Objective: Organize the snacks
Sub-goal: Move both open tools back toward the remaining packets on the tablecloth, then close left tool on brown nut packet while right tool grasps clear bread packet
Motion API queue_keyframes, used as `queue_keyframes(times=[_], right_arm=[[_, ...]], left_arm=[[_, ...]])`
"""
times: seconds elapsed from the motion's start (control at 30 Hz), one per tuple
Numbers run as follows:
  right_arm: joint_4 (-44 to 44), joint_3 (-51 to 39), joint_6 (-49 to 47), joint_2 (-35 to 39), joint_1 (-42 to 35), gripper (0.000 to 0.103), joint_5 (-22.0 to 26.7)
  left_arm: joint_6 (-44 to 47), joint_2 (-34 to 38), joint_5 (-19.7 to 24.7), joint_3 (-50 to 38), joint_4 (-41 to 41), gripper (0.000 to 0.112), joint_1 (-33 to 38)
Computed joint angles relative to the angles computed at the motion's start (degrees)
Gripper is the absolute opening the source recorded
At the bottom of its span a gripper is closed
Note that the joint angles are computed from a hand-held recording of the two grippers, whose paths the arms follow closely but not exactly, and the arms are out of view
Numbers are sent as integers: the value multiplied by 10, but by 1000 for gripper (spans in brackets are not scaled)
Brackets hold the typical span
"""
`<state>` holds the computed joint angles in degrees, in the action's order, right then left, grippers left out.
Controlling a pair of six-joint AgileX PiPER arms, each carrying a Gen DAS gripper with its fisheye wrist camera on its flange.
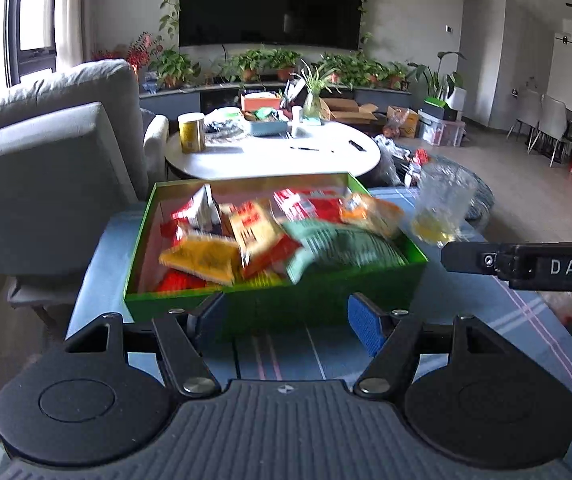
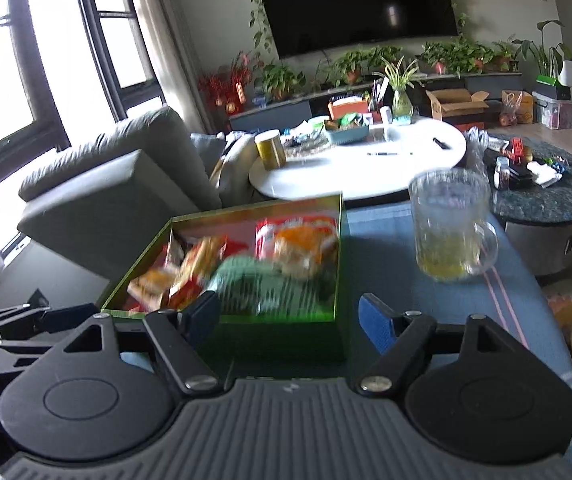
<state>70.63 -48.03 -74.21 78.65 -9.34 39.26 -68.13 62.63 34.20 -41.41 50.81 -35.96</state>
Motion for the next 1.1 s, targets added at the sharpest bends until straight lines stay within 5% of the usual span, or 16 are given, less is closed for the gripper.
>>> queue_keyframes(times=[0.33,0.73,0.87,1.1], right_arm=[[-34,53,-14,-52,-59,80,54],[-44,93,-16,-105,-166,80,124],[-46,101,-17,-129,-198,80,150],[-44,116,-38,-164,-243,80,206]], left_arm=[[-49,-46,83,34,-17,64,-104],[-96,-86,211,66,-38,64,-361],[-111,-90,209,73,-49,65,-437],[-74,-42,133,78,-75,72,-475]])
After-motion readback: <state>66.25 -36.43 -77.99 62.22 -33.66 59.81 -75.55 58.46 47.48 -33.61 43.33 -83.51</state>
